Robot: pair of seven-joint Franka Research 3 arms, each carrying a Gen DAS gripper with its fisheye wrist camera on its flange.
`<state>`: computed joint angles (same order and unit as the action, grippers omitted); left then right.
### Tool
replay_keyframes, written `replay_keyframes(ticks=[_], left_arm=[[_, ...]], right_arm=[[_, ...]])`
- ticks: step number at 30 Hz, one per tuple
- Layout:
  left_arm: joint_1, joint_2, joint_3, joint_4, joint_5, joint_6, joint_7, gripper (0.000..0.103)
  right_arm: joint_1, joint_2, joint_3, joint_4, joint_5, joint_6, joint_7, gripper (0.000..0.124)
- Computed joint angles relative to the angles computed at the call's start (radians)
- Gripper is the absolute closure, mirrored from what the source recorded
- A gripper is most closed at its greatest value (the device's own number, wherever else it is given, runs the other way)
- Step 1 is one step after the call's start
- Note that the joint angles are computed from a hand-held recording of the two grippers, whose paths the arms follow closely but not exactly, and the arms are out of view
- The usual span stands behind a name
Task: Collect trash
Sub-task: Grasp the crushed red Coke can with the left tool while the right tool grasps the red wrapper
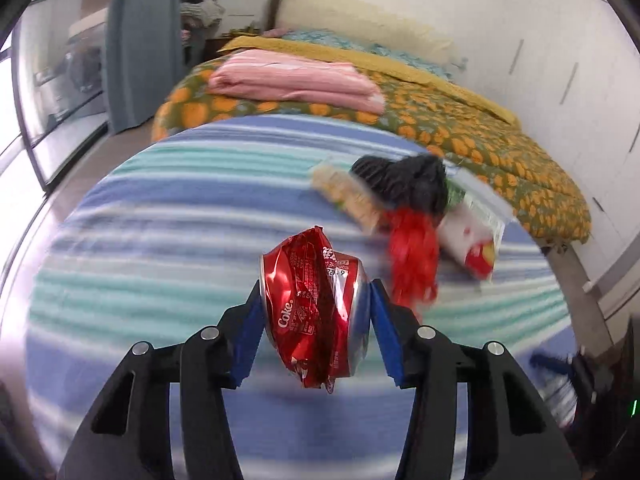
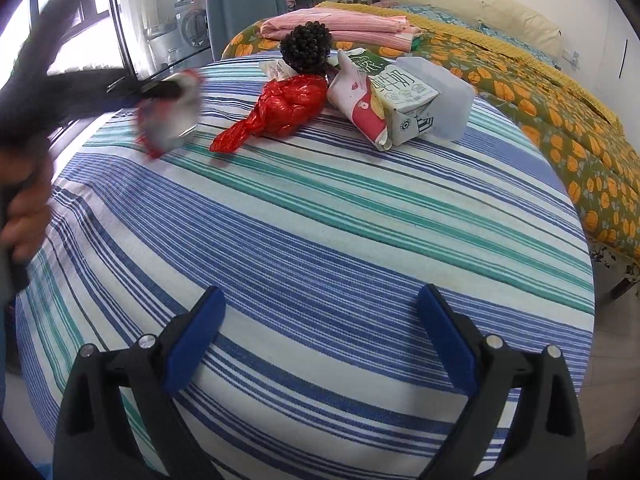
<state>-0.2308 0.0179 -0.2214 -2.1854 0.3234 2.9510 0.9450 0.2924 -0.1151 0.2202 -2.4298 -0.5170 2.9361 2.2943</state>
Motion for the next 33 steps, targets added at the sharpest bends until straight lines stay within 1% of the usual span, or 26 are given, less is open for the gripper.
replay_keyframes(ticks=[2,4,6,7,8,10,11,14,16,17,20,22,24,25,26,27,28,29,30,31,33], left_arm=[[-0.002,-0.070,-0.003,-0.084,0.004,-0.003,-0.021,0.050],[0.001,-0.105,-0.007,-0.135,0.015,0.016,-0.045,0.047],[0.011,-0.129,-0.018,-0.169,0.047,0.027,-0.091,0.046],[0.011,-0.131,-0.019,-0.175,0.052,0.032,-0.097,0.040],[0.017,-0.127,-0.024,-0.178,0.070,0.041,-0.114,0.031],[0.032,-0.116,-0.035,-0.168,0.124,0.033,-0.157,0.023],[0.036,-0.103,-0.039,-0.156,0.152,0.019,-0.174,0.023],[0.024,-0.084,-0.034,-0.137,0.169,-0.022,-0.177,0.020],[0.010,-0.079,-0.027,-0.131,0.142,-0.050,-0.149,0.017],[0.007,-0.080,-0.027,-0.129,0.149,-0.066,-0.149,0.015],[0.001,-0.084,-0.028,-0.122,0.181,-0.122,-0.143,0.013],[-0.007,-0.086,-0.025,-0.122,0.158,-0.150,-0.107,0.011],[-0.012,-0.085,-0.024,-0.122,0.151,-0.159,-0.087,0.008],[-0.012,-0.083,-0.026,-0.117,0.162,-0.170,-0.092,0.007],[-0.012,-0.082,-0.028,-0.113,0.175,-0.180,-0.104,0.006],[-0.013,-0.082,-0.027,-0.114,0.171,-0.179,-0.106,0.006],[-0.014,-0.084,-0.024,-0.118,0.160,-0.174,-0.098,0.006],[-0.014,-0.083,-0.023,-0.117,0.157,-0.172,-0.096,0.006],[-0.014,-0.084,-0.023,-0.117,0.159,-0.174,-0.098,0.006],[-0.014,-0.083,-0.024,-0.115,0.161,-0.176,-0.099,0.005],[-0.014,-0.082,-0.023,-0.114,0.162,-0.177,-0.099,0.005]], right_arm=[[0.000,0.000,0.000,0.000,-0.002,-0.001,0.001,0.031],[0.001,0.000,-0.001,0.000,0.001,0.000,-0.002,0.031],[0.001,-0.001,-0.001,-0.001,0.002,0.000,-0.002,0.031],[0.001,-0.001,-0.001,-0.001,0.002,0.000,-0.002,0.031],[0.001,-0.001,-0.001,-0.001,0.004,0.000,-0.005,0.031],[0.001,-0.002,-0.001,-0.002,0.005,0.000,-0.005,0.031],[0.000,-0.002,-0.001,-0.002,0.006,0.000,-0.005,0.030],[-0.001,-0.004,-0.002,-0.005,0.011,0.002,-0.011,0.030],[0.001,-0.005,-0.003,-0.007,0.021,0.005,-0.019,0.030],[0.001,-0.006,-0.004,-0.011,0.027,0.008,-0.023,0.030],[0.012,-0.006,-0.014,-0.014,0.080,0.014,-0.075,0.029],[0.018,0.006,-0.020,0.000,0.116,0.005,-0.115,0.029],[0.045,0.028,-0.038,0.027,0.209,-0.003,-0.208,0.030],[0.069,0.046,-0.055,0.051,0.304,-0.008,-0.290,0.030],[0.096,0.067,-0.073,0.079,0.449,-0.010,-0.398,0.030],[0.113,0.084,-0.082,0.102,0.571,-0.012,-0.488,0.033],[0.128,0.109,-0.086,0.143,0.726,-0.026,-0.601,0.037],[0.130,0.132,-0.084,0.182,0.813,-0.043,-0.663,0.039],[0.129,0.172,-0.079,0.243,0.867,-0.067,-0.700,0.044],[0.129,0.198,-0.079,0.280,0.865,-0.077,-0.698,0.046],[0.139,0.260,-0.088,0.363,0.822,-0.096,-0.645,0.047]])
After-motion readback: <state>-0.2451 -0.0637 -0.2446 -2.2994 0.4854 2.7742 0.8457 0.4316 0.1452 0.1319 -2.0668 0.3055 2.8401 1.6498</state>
